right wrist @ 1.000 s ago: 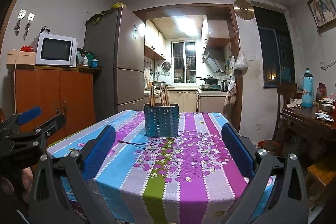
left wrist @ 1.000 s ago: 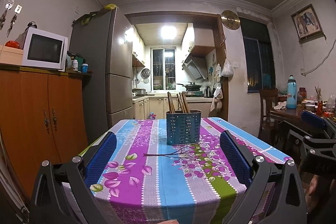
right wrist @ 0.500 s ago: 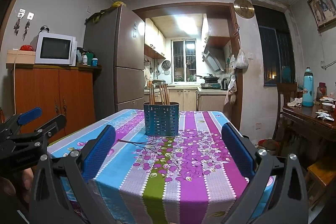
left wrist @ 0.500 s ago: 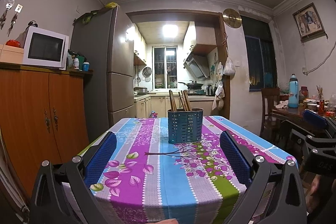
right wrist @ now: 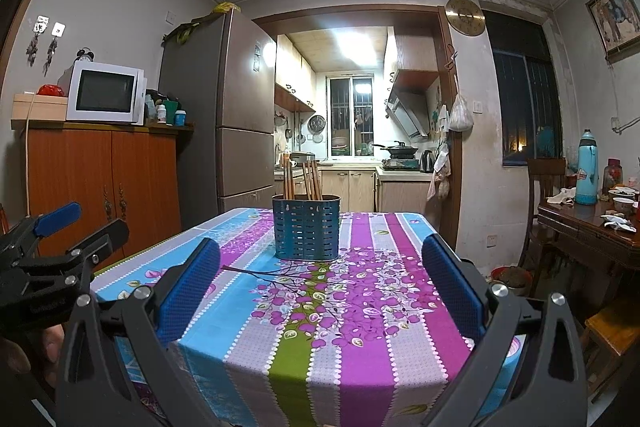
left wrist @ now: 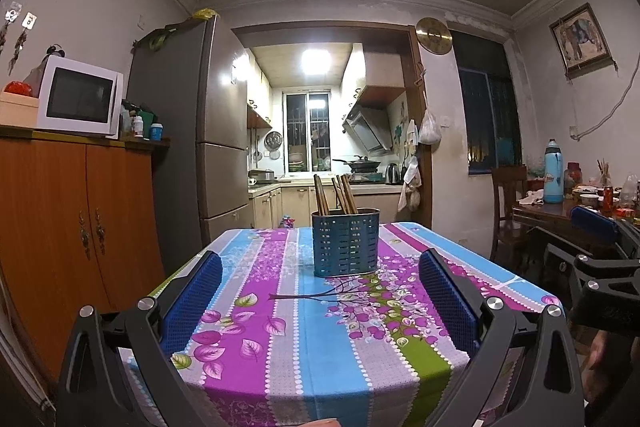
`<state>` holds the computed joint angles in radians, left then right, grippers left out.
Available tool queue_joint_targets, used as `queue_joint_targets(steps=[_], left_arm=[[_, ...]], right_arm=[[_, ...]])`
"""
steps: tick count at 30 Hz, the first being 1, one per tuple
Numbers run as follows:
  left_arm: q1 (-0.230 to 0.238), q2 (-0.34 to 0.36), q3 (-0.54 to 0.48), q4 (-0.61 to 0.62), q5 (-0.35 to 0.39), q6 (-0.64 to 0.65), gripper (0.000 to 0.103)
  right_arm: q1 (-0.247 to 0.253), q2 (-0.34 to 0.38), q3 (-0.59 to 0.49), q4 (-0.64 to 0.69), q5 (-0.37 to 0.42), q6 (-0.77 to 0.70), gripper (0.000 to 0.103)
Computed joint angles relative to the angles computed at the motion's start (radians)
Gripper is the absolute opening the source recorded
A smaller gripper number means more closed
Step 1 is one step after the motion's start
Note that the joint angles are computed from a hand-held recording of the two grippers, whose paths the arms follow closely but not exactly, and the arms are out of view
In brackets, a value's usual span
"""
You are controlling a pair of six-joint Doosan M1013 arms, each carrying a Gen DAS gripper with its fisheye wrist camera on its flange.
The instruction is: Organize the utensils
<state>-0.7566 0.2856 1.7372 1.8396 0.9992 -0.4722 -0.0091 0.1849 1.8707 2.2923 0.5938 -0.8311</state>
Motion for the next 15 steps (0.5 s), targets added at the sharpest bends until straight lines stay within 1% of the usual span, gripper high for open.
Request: queue_joint_targets(steps=[10, 15], left_arm=[[0.000, 0.002, -0.003, -0.007, 0.001, 0.003, 0.098], [0.004, 0.002, 0.001, 0.009, -0.015, -0.016, 0.098]], right_arm=[[0.000, 0.002, -0.002, -0.005, -0.001, 0.002, 0.098], [0.000, 0.002, -0.003, -0.006, -0.001, 0.003, 0.098]])
